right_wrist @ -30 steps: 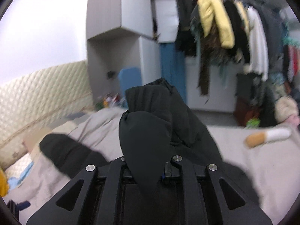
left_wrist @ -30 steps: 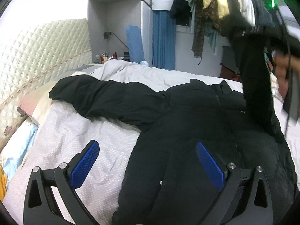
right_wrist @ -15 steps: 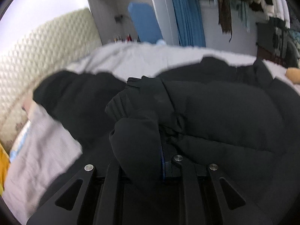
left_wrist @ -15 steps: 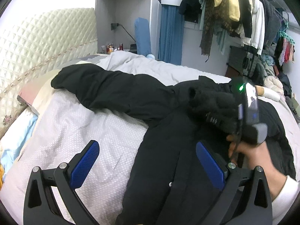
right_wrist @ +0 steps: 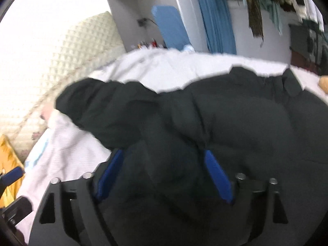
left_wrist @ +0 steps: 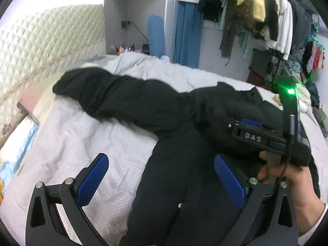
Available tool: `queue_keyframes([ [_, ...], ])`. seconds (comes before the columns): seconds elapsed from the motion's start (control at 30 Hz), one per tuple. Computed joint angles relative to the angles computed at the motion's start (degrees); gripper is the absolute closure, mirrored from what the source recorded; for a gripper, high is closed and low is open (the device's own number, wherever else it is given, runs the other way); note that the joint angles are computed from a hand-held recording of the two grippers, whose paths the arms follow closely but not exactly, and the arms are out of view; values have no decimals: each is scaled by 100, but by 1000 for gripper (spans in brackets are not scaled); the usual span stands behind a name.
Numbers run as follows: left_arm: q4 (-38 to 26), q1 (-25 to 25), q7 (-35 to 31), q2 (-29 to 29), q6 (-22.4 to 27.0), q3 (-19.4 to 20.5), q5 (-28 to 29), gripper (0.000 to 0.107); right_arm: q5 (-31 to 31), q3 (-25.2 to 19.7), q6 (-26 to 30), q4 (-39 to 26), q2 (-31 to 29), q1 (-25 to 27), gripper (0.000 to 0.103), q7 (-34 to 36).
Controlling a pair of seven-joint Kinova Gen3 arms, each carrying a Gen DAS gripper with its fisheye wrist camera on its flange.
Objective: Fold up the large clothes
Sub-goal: 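Lay the sleeve on the jacket body and open the right tool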
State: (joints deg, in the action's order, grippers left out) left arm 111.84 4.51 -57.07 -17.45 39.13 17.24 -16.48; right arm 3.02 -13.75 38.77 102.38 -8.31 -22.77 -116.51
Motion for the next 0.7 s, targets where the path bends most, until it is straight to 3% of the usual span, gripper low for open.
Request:
queue_keyframes([
  [0.07,-118,-26,8,-134,176,84,-28,5,83,-50,250,-170,-196,-20,21,18],
  [0.2,-413,260,-334,-425,504,-232,480,5,397,-301,937,-571,-687,127,21,-245],
  [0.4,-848,154,-503,-905,992,50,657,5,380,-490,1881,-1139,-1452,463,19,-228],
  [0.57,-1211,165,-699,-1356,1476,57,1032,5,386,-687,2499,-1631,-2005,849,16,75],
  [0.7,-1471,9,-860,-1648,1802,248,1151,5,316,-789,2817,-1846,-2493,1233,8,301],
])
